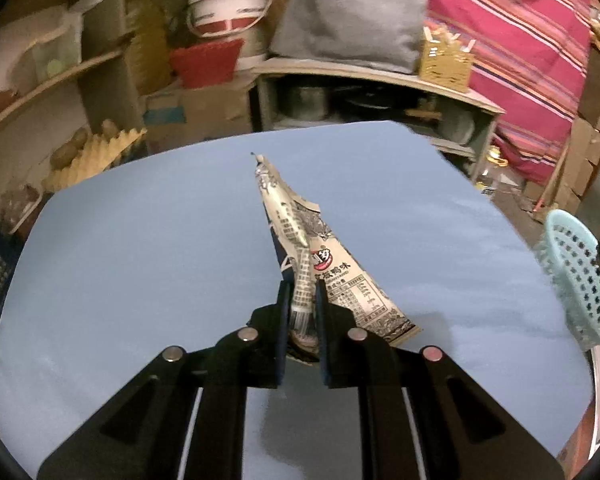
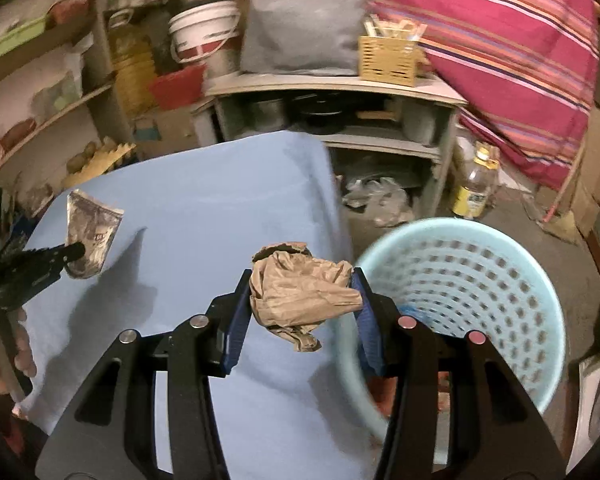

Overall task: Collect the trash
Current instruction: 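Carry both items over the basket and open both tools to drop them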

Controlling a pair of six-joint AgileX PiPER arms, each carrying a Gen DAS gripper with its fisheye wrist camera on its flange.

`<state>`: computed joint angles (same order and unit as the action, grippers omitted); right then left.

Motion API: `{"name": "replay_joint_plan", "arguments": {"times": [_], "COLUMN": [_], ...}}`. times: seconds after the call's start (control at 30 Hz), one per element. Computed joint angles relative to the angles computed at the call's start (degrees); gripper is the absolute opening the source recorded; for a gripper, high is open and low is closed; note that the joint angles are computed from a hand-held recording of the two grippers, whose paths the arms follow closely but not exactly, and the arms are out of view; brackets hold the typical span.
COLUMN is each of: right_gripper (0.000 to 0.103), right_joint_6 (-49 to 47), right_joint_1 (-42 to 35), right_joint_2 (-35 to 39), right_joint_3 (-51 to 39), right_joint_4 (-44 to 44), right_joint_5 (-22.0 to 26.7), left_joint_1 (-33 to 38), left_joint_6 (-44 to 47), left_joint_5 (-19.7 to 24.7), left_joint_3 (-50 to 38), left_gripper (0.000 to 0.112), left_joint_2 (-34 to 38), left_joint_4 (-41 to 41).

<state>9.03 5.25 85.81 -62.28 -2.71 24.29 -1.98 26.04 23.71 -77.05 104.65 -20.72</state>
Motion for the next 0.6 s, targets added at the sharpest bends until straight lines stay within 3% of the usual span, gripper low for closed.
{"name": "replay_joint_plan", "arguments": {"times": [0.23,0.5,0.6], "right_gripper": [0.048,0.048,0.05], "right_joint_6": [-18.83,-30.71,-28.77], "right_joint_1": [-13.08,-23.27,-23.64], "right_joint_2": [-4.89,-5.02,-4.49], "right_joint_3": [4.7,6.18,6.48], "right_joint_4": [16.43,24.52,21.23], "right_joint_5": [0.27,1.48,0.34], "left_joint_1": [-10.61,-21.35,-24.68], "left_joint_6": [-10.02,-18.24,-20.65], "left_joint_5": [-1.29,-1.13,-0.54], "left_joint_3": [1.25,-2.66,-5.09], "left_gripper": [0.013,0.013,0.013], "left_joint_2": [-5.63,-5.04,-3.23], "left_joint_4": [6.48,10.51,11.91]}}
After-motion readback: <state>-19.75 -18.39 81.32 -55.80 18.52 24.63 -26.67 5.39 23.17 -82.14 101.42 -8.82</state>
